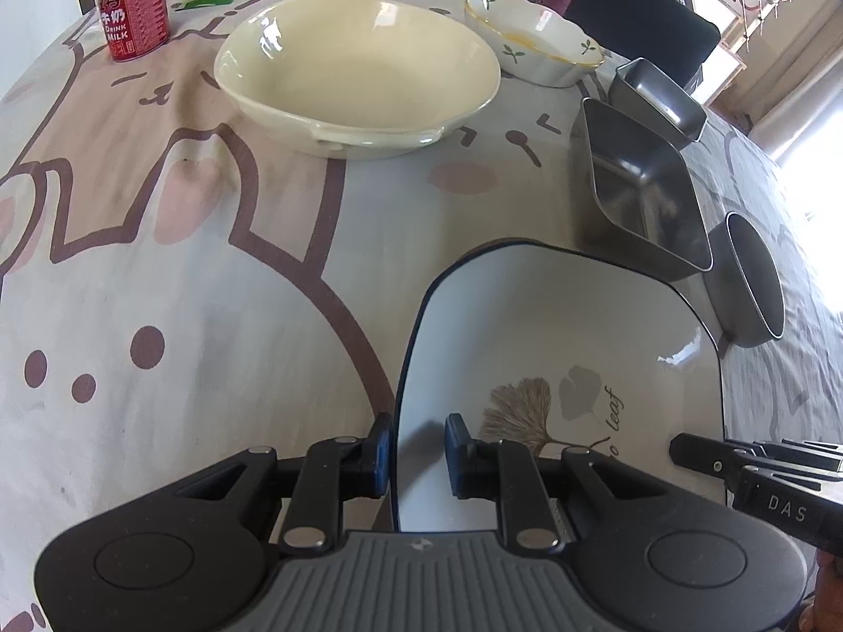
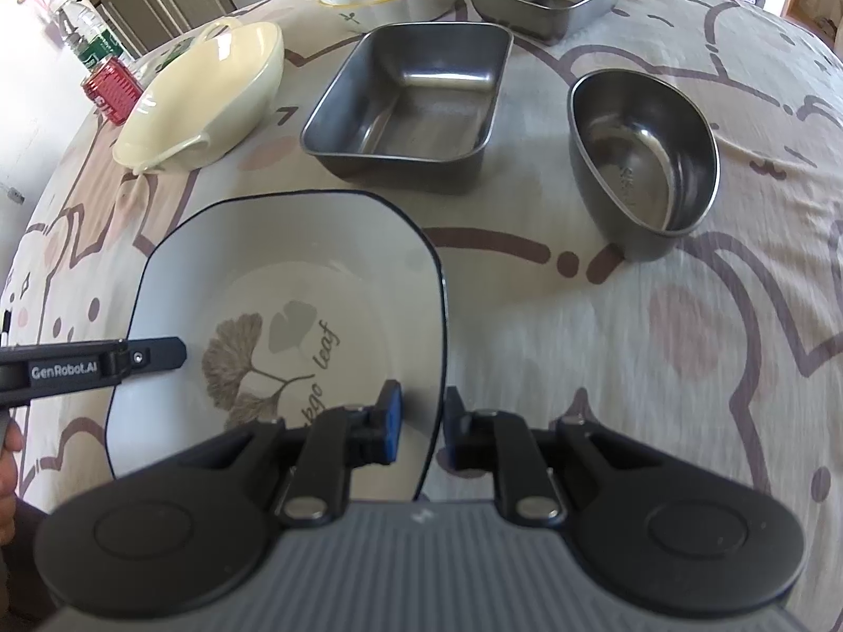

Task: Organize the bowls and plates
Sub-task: 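Lower the plate onto the cloth beside the steel trays and open both grippers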

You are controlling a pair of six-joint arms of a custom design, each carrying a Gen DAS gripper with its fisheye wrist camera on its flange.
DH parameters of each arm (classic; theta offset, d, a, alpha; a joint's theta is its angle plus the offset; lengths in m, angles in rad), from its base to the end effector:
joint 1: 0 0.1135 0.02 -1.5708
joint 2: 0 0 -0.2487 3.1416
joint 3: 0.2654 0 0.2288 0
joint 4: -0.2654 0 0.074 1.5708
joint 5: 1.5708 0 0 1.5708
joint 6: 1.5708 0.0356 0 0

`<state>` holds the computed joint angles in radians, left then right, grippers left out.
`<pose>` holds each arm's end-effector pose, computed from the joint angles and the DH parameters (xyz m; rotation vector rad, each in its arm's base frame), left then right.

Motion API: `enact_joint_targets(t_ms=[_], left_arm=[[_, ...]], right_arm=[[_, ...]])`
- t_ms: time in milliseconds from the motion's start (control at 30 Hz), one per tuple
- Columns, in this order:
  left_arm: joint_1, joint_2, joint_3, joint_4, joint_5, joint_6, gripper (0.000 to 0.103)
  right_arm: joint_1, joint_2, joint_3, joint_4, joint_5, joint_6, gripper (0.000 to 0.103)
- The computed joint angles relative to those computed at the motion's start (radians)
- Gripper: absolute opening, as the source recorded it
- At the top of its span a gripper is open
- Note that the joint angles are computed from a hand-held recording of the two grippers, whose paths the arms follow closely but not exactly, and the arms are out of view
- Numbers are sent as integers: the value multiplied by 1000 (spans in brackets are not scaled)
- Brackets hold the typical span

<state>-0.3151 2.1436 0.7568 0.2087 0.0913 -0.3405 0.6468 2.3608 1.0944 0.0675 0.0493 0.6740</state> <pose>0.2805 -0.0948 0.0153 -0.0100 2.7837 -0.2987 0.2883 0.2155 -0.0062 0.0512 2.8052 0.2691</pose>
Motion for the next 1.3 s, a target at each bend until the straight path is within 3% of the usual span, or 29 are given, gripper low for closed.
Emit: enact_joint_targets(t_ms=[467,633,767,900,1133,1300], left_arm=[[-8,-8,4,-48,10,15,29],[-12,-20,-14,-41,16,29,39],[-12,-29,-28,-34,10,37,50],[-14,-43,-51,-17,2,43,62],[-23,-79,-94,8,-4,65,86],[-22,-87,-116,30,-9,69,99]], right_arm=[[3,-20,-47,31,2,-3,21],[-3,-28,-67,50,2,4,26],[-3,-40,-95,70,4,9,35],[1,-57,-129,107,5,9,53],[13,-93,-184,150,2,-3,71],[25,-110,-221,179,6,5,94]])
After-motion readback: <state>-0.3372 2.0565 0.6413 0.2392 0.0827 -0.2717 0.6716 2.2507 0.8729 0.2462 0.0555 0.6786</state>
